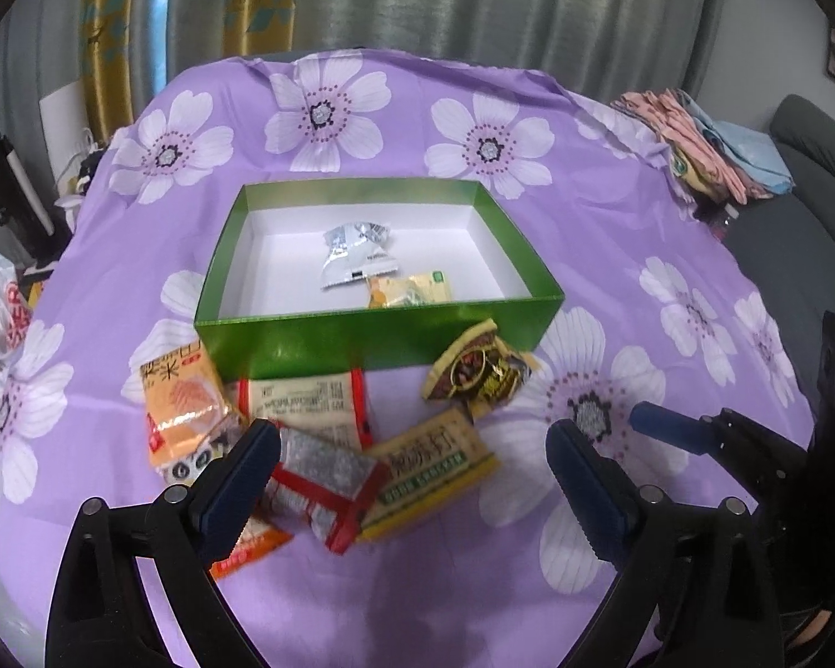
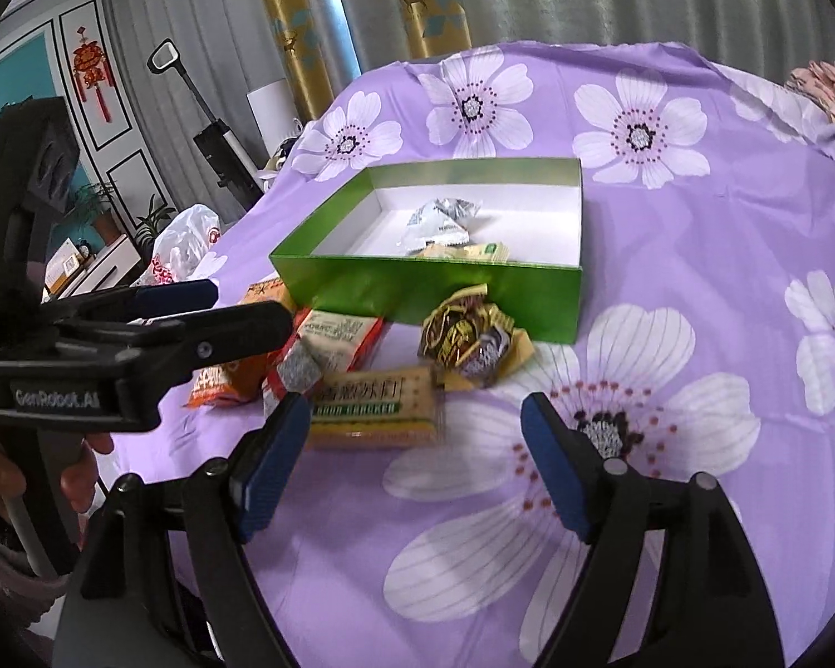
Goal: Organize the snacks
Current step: 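Move the left gripper to the SODA CRACKER pack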
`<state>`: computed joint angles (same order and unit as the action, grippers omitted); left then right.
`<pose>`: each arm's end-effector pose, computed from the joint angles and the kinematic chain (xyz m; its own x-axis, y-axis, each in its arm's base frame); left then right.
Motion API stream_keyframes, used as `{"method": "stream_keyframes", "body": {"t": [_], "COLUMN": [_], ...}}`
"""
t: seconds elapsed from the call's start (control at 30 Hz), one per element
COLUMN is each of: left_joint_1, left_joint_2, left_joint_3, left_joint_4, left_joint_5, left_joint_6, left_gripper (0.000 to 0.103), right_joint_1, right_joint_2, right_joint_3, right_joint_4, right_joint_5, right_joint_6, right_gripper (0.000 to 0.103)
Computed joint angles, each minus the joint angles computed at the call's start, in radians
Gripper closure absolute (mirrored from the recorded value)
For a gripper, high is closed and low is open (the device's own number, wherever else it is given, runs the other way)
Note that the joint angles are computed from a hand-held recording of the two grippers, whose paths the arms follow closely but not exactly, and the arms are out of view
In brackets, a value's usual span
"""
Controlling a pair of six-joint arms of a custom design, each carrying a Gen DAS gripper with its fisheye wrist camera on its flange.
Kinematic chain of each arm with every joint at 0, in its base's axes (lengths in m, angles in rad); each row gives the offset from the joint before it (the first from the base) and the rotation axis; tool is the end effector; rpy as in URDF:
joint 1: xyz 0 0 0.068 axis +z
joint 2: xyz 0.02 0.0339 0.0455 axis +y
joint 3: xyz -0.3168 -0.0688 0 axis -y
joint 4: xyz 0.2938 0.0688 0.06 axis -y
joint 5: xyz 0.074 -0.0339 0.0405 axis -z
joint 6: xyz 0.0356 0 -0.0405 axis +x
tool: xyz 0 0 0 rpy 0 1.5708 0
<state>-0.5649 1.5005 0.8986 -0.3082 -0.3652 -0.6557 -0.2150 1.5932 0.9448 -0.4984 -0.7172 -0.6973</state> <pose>0.2937 -0.1711 0.2279 -0.7206 -0.2175 -0.6583 -0.1570 0.9760 -0.1507 0.3362 -0.0495 0.2087 -0.6162 -0.3608 -0.7001 -0.6511 0.7335 0.1951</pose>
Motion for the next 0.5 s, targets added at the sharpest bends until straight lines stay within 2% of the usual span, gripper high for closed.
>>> {"method": "stream_keyframes", "body": {"t": [0.2,0.37,0.5], "left_joint_1": [-0.026,-0.009,-0.004], "left_joint_2": [-0.003,-0.021,-0.047], "left_joint_3": [-0.026,-0.100,-0.187], "left_joint_4": [-0.009,0.063,0.150], "left_joint_5": [0.002,0.121,0.177], "left_joint_6": [-0.040,-0.094,-0.127], "left_gripper": [0.007,0.007,0.007], "right_joint_1": [-0.002,0.009,0.021], "right_joint_2": [-0.008,0.004,0.008], "right_joint_3": [-0.026,-0.041,-0.069], "right_joint_4": [-0.030,-0.043,-0.026], "right_joint_5": [0.002,0.019,0.056], "right_joint_6": [-0.043,-0.079,-0.119], "right_gripper": [0.024,0.024,0.024]}}
